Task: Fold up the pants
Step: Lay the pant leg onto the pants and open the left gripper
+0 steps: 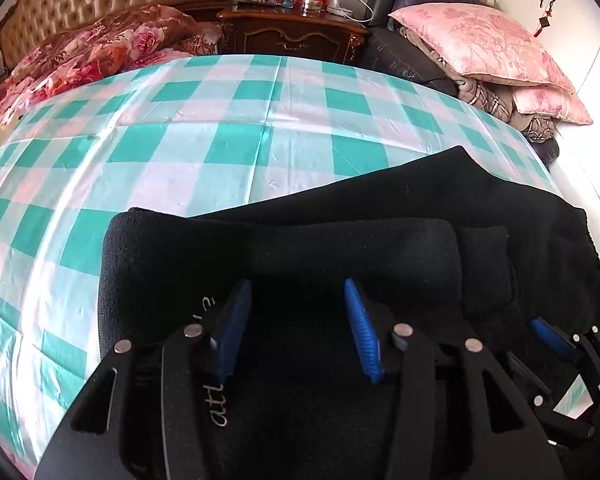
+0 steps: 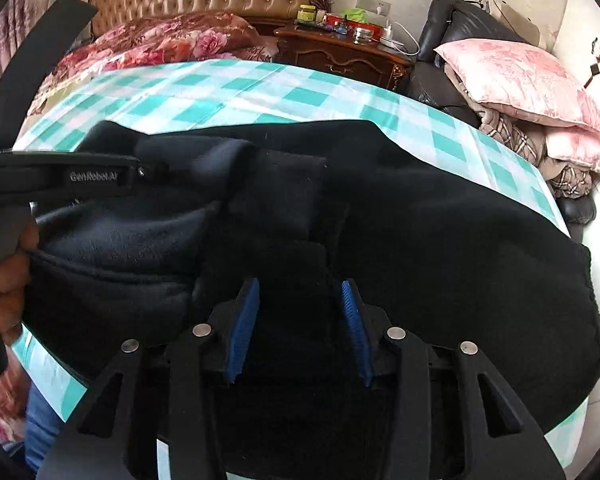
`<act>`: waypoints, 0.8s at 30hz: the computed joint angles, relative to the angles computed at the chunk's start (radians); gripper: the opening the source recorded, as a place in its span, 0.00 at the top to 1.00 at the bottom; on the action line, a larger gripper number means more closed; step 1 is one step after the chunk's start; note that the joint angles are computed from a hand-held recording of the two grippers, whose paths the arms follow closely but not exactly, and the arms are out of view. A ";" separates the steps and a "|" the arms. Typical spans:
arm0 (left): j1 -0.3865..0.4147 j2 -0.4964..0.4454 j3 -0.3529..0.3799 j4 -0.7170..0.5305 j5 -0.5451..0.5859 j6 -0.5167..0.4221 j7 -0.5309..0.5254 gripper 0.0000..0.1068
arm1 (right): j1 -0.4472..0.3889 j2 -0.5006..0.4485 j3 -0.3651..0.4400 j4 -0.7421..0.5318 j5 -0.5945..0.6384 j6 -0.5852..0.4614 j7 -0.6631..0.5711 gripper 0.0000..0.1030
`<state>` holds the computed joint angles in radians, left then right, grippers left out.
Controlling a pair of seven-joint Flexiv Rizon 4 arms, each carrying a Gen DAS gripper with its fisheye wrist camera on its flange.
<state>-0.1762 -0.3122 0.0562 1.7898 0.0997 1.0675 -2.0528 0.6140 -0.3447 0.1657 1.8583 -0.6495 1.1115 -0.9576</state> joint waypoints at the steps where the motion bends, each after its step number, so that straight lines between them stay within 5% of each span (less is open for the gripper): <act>1: -0.001 -0.001 0.001 0.000 0.002 0.002 -0.003 0.54 | -0.001 -0.001 0.002 -0.003 0.006 -0.009 -0.004 0.61; 6: -0.007 -0.001 0.006 0.004 0.016 0.014 -0.018 0.53 | 0.010 0.024 0.023 -0.024 0.021 -0.104 -0.027 0.61; 11: -0.015 -0.001 0.014 0.001 0.041 0.016 -0.037 0.52 | 0.014 0.036 -0.017 -0.017 -0.055 0.059 0.048 0.59; 15: -0.021 0.005 0.017 -0.002 0.056 0.002 -0.052 0.51 | 0.036 -0.045 -0.003 -0.110 0.028 -0.129 -0.043 0.59; 18: -0.044 0.048 0.032 0.006 0.105 -0.029 -0.109 0.45 | 0.031 -0.034 -0.020 -0.067 -0.041 -0.083 -0.006 0.55; 20: -0.065 0.098 0.038 0.020 0.154 -0.076 -0.188 0.36 | 0.021 -0.037 -0.007 -0.081 -0.011 -0.100 -0.022 0.55; 24: -0.052 0.155 -0.012 0.081 0.129 -0.147 -0.206 0.35 | 0.013 -0.044 0.008 -0.138 0.066 -0.151 -0.029 0.55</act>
